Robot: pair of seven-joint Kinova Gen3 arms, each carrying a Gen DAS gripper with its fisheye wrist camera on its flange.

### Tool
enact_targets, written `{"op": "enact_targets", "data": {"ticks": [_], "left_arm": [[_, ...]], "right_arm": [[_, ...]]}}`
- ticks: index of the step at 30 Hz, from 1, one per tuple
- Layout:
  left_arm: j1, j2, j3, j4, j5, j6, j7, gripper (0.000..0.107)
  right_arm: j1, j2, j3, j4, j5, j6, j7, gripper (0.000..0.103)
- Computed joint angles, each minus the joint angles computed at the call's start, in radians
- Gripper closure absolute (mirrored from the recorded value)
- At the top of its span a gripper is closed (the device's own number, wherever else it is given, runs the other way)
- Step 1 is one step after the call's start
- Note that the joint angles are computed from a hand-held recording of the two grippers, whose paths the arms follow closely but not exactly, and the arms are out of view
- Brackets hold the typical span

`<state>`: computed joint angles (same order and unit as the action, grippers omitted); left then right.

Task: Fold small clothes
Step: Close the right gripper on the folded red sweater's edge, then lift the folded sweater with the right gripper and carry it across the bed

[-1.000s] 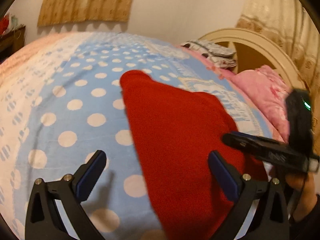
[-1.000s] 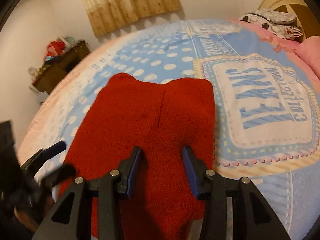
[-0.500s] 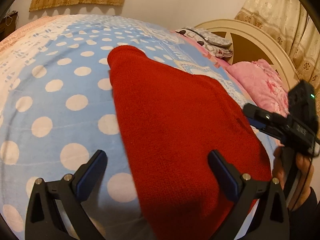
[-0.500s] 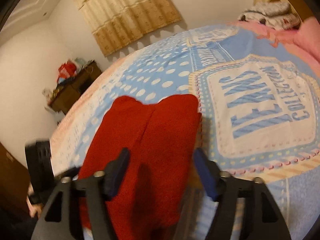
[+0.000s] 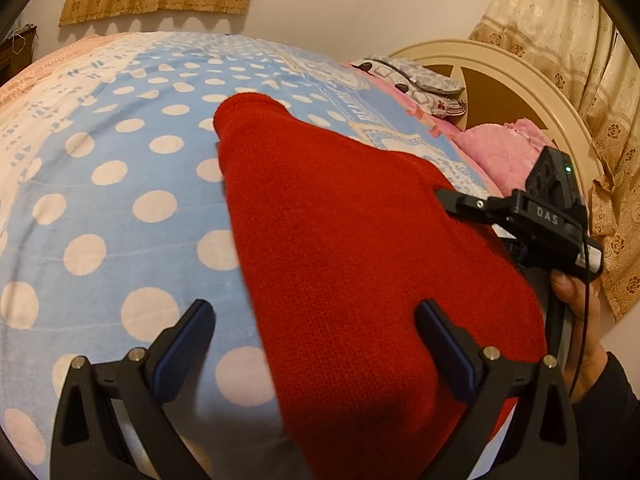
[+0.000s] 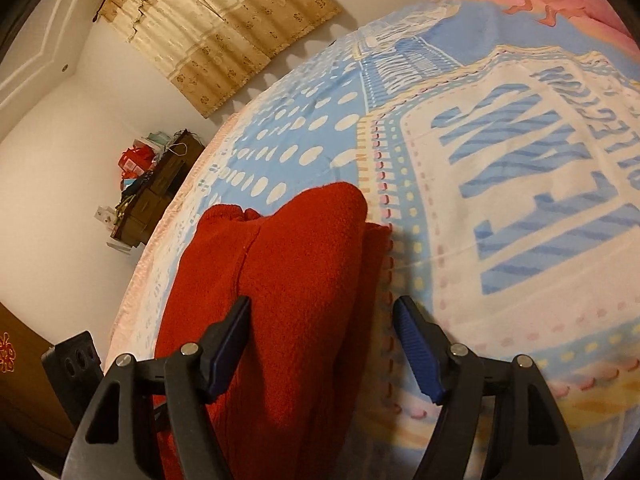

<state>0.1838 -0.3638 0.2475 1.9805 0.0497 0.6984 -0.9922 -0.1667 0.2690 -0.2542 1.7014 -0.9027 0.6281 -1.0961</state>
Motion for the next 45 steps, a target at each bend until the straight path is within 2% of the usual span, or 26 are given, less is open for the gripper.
{"op": "enact_targets", "data": {"ticks": [3, 6, 8, 10, 14, 15, 21, 23, 27, 35, 42, 45], "left_arm": [[0.001, 0.0, -0.001, 0.0, 0.0, 0.0, 0.0, 0.005], [0.005, 0.002, -0.007, 0.001, 0.003, -0.004, -0.007, 0.007], [0.007, 0.002, -0.01, 0.001, 0.005, -0.004, -0.011, 0.009], [0.011, 0.002, -0.012, 0.0, 0.007, -0.004, -0.018, 0.013], [0.041, 0.006, -0.043, -0.004, 0.038, -0.006, -0.065, 0.03], [0.034, 0.007, -0.032, -0.013, 0.031, 0.004, -0.064, 0.032], [-0.005, -0.003, 0.067, -0.075, -0.06, 0.095, -0.008, 0.061], [-0.002, -0.014, 0.073, -0.09, -0.074, 0.13, -0.002, 0.065], [0.009, -0.062, 0.077, -0.108, -0.078, 0.19, -0.004, 0.069], [-0.018, -0.184, 0.109, -0.136, -0.064, 0.321, 0.003, 0.069], [-0.076, -0.294, 0.124, -0.15, -0.045, 0.444, 0.003, 0.07], [-0.092, -0.341, 0.107, -0.144, -0.029, 0.483, -0.006, 0.07]], "right_arm": [[0.031, 0.03, -0.015, -0.012, -0.067, 0.024, 0.034, 0.034], [0.048, 0.05, -0.022, -0.018, -0.111, 0.044, 0.064, 0.044], [0.054, 0.059, -0.026, -0.022, -0.13, 0.065, 0.083, 0.055], [0.05, 0.066, -0.021, -0.026, -0.136, 0.075, 0.082, 0.059], [0.017, 0.045, -0.004, -0.023, -0.098, 0.06, 0.037, 0.064], [0.008, 0.035, -0.001, -0.019, -0.086, 0.049, 0.022, 0.065], [-0.028, -0.034, 0.003, 0.022, -0.035, -0.016, -0.034, 0.069], [-0.024, -0.061, 0.0, 0.044, -0.052, -0.021, -0.023, 0.07], [-0.031, -0.12, 0.007, 0.085, -0.097, -0.009, 0.02, 0.071], [-0.123, -0.223, 0.042, 0.162, -0.142, -0.003, 0.038, 0.071], [-0.218, -0.25, 0.037, 0.204, -0.187, -0.048, 0.041, 0.071], [-0.258, -0.246, 0.022, 0.202, -0.19, -0.074, 0.03, 0.071]]}}
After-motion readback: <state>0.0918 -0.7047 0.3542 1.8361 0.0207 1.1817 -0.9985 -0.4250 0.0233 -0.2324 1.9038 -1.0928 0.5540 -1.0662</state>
